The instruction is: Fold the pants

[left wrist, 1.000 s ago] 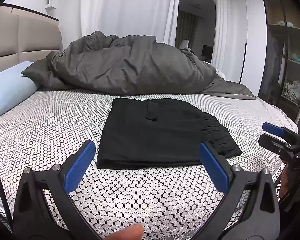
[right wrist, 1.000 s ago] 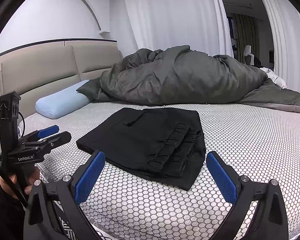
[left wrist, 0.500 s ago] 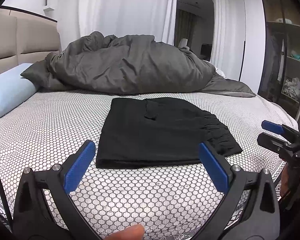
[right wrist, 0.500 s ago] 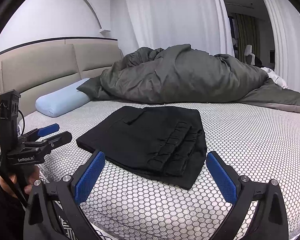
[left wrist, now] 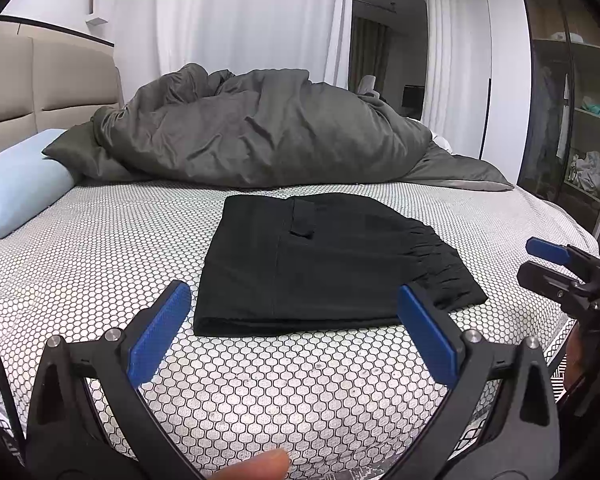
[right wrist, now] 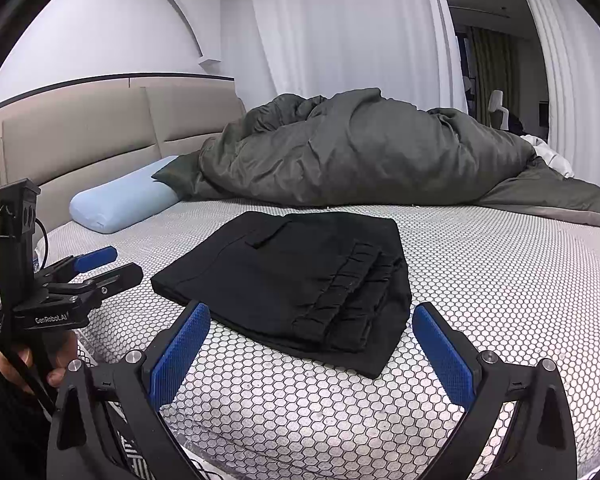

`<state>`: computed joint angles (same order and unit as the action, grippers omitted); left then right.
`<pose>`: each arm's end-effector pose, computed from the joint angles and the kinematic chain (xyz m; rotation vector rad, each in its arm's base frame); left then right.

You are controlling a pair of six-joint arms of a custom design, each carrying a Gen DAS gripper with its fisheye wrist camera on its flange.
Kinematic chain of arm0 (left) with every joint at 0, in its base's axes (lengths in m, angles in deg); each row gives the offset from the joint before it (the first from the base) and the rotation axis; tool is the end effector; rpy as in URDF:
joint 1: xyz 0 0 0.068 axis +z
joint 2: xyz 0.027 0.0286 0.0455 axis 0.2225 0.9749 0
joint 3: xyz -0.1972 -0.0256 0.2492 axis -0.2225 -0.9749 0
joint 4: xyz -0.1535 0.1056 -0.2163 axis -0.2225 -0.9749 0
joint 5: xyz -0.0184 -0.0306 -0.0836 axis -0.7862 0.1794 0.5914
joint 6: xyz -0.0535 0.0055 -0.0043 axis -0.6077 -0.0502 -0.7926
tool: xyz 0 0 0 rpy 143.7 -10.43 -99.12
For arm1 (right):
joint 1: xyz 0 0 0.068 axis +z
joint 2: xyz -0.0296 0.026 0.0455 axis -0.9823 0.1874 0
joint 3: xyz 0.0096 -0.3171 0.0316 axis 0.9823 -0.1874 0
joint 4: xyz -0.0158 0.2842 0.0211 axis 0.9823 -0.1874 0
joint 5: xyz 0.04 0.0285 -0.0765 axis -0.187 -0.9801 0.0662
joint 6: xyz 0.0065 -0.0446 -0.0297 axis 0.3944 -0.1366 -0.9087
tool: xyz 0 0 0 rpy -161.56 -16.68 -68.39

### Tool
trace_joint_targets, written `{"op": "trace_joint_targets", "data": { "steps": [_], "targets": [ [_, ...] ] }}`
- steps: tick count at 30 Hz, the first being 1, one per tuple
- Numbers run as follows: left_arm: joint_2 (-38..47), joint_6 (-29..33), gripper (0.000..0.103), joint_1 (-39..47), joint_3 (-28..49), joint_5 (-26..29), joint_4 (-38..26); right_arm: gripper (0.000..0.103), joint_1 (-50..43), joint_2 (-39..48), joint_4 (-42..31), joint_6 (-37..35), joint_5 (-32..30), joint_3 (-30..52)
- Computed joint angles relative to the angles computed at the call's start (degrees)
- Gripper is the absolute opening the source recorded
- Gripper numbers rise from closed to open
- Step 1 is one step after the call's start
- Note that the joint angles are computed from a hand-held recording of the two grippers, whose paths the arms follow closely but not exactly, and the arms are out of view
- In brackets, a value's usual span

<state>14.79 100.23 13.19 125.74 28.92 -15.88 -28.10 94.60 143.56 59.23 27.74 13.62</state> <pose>0.2540 -0.0213 0.2651 0.6263 1.9291 -0.5752 0.1616 0.1554 0.1005 0.0764 1.8936 -0.0705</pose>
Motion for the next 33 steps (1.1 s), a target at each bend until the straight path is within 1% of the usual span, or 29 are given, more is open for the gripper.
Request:
{"op": "trace_joint_targets", "data": {
  "steps": [5,10,33],
  "targets": [
    [0.3,0.3,0.102,0.6,0.1,0.5,0.1,0.103,-0.4,0.2,-0.8,0.1,-0.2,0.4],
    [1.0,0.5,0.102,0.8,0.4,0.1,0.1,0.103,-0.2,0.3,0.8,-1.3,0.1,0.1],
    [1.1,1.1,0.102,0.7,0.2,0.1,0.5,0.103,-0.7,-0.1,0.8,-1.4,-0.4,-0.3]
  ]
}}
